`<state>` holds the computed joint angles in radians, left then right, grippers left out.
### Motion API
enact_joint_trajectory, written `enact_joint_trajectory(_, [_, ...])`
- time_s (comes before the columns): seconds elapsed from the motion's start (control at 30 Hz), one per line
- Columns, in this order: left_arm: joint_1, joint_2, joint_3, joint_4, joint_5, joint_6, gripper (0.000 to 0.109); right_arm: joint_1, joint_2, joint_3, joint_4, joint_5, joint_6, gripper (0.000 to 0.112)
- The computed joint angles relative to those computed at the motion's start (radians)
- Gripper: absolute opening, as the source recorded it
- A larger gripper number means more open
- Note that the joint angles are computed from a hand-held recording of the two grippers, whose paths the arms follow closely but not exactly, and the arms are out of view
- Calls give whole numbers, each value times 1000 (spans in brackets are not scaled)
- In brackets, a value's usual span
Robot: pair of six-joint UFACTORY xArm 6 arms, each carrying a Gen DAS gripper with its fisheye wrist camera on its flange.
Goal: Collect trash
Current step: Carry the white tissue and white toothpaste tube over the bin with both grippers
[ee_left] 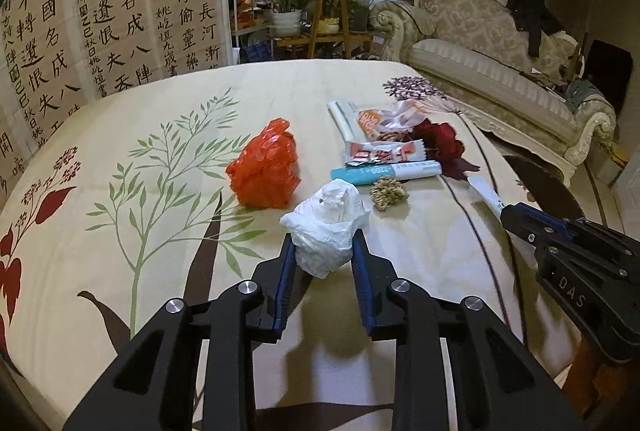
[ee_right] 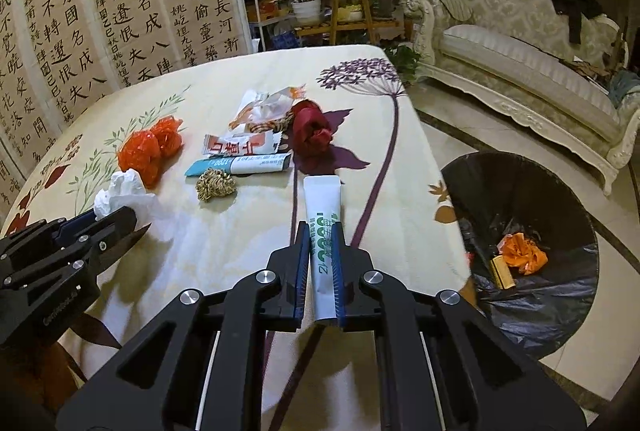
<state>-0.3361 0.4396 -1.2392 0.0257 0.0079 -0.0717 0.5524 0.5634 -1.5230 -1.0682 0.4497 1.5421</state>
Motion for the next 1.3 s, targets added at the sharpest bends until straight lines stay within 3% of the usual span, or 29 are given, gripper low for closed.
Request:
enact_joint_trajectory(0.07, [-11, -5, 8, -26, -12, 25, 28, 1, -16, 16, -22, 11, 27, 11])
enact_joint_trajectory(0.33, [-119, 1, -24, -466, -25, 438, 28, -6, -106, 113, -108, 83, 146, 11])
enact_joint_trajectory(0.57, [-198, 50, -130, -704, 4, 666, 28, -38, -215, 243, -171, 168, 266, 11])
enact_joint_trajectory(0.83, [-259, 128, -254, -688, 22, 667, 28, -78, -304, 351, -215, 256, 341, 11])
enact_joint_trajectory(1.3, [-289, 296, -487, -323, 102, 364, 28, -151, -321, 398, -260, 250, 393, 11])
